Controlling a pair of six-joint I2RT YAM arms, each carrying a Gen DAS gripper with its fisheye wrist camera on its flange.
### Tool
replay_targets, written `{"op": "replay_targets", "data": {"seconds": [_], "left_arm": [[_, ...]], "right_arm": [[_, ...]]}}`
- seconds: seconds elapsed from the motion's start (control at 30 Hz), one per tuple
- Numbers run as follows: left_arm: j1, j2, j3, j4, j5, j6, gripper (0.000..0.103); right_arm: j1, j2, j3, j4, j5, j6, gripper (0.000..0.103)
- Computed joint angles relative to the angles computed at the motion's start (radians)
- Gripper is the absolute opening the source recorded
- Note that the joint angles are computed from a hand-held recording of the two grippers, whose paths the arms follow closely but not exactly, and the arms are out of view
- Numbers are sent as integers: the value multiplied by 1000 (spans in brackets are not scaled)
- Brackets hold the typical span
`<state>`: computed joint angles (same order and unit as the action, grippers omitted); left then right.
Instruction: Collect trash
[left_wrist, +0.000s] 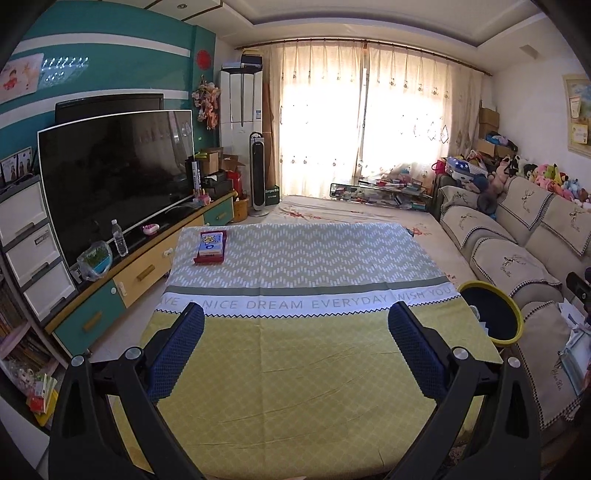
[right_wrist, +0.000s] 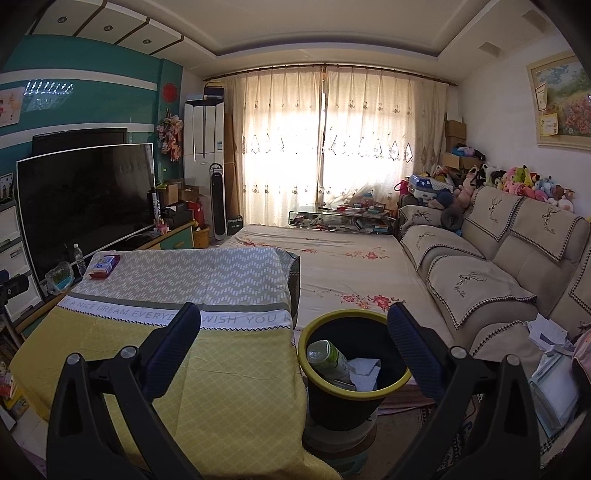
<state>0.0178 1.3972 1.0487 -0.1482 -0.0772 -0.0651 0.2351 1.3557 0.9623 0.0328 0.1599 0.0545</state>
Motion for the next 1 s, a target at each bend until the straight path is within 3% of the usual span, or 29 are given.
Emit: {"op": "replay_targets", "data": {"seconds": [0.3,1.0], "left_arm": [[-21,-113,-60,-11,-32,1,98],[-14,-66,-27,-22,-38,7,98]], "right_arm": [[-25,-27,-13,1,-44,9,96],[-28,5,-8,19,-60,25,96]]}}
